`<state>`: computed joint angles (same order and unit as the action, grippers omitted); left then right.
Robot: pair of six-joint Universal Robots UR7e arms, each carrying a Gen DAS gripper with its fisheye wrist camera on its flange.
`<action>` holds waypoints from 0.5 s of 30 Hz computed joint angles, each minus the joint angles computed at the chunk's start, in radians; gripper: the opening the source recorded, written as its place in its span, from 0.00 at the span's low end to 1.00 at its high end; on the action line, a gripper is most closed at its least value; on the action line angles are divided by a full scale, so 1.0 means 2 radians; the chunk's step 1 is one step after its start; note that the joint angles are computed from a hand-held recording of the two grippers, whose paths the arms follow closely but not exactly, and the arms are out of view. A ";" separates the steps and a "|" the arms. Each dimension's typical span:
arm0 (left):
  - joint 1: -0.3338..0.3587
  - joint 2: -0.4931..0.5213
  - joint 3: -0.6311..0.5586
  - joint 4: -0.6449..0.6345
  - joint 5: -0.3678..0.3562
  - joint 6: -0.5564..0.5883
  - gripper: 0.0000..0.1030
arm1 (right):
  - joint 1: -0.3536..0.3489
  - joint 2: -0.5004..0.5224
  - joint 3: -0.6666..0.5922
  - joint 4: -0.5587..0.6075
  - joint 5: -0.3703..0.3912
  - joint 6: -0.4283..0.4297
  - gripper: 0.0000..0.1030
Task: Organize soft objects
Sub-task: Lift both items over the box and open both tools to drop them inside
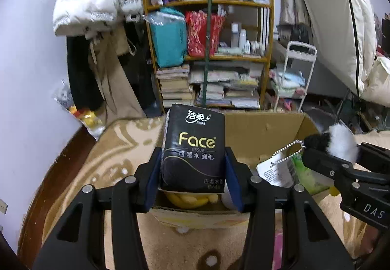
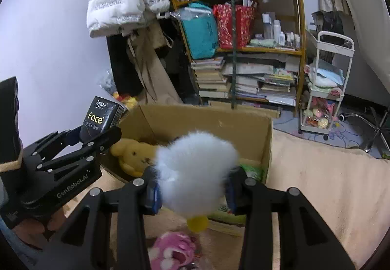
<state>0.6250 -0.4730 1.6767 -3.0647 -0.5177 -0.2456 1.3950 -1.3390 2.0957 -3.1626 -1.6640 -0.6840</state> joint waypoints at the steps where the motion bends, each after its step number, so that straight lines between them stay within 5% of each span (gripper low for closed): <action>1: 0.002 0.001 -0.002 0.007 -0.005 -0.002 0.45 | -0.003 0.002 -0.002 0.004 -0.001 0.001 0.41; 15: 0.014 0.003 -0.009 0.014 -0.048 -0.001 0.49 | -0.014 0.011 -0.003 0.008 -0.001 0.006 0.46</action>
